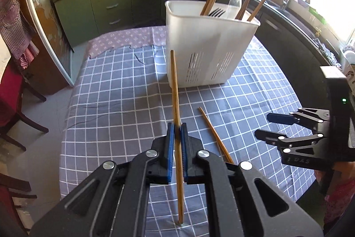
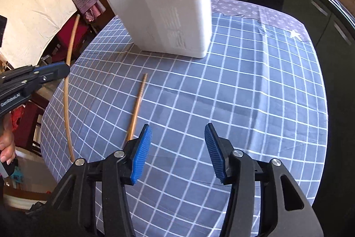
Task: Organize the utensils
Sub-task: 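Lift the chopstick upright with the left tool while the right tool grasps the last chopstick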
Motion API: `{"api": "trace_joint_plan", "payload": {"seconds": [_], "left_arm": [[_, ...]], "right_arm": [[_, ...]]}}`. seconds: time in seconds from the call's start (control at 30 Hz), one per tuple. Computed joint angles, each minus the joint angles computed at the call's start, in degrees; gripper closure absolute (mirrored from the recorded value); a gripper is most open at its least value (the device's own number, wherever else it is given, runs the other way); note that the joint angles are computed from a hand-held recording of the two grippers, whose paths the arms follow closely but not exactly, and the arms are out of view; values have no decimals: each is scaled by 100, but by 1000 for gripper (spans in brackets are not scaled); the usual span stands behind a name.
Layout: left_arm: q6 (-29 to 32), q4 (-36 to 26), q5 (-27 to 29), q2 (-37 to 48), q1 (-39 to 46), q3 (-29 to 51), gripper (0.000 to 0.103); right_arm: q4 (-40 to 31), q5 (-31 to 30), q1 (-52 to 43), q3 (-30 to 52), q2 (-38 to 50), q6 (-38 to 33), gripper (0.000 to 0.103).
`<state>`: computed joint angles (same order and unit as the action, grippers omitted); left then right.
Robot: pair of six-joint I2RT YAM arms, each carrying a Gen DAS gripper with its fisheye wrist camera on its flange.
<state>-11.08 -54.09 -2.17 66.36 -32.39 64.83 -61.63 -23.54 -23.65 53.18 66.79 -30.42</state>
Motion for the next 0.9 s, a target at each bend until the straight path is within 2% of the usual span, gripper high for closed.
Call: {"api": "trace_joint_plan", "payload": {"seconds": [0.17, 0.3, 0.53, 0.6, 0.7, 0.9], "left_arm": [[267, 128, 65, -572, 282, -161, 97], [330, 282, 209, -745, 404, -338, 97], [528, 382, 402, -976, 581, -474, 97], [585, 365, 469, -1015, 628, -490, 97], [635, 393, 481, -1064, 640, -527, 97], [647, 434, 459, -1144, 582, -589, 97]], "right_arm": [[265, 474, 1426, 196, 482, 949, 54], [454, 848, 2131, 506, 1153, 1528, 62], [642, 1409, 2702, 814, 1817, 2038, 73], [664, 1562, 2812, 856, 1879, 2145, 84], [749, 1746, 2850, 835, 1898, 2121, 93], [931, 1771, 2900, 550, 1607, 2142, 97]]}}
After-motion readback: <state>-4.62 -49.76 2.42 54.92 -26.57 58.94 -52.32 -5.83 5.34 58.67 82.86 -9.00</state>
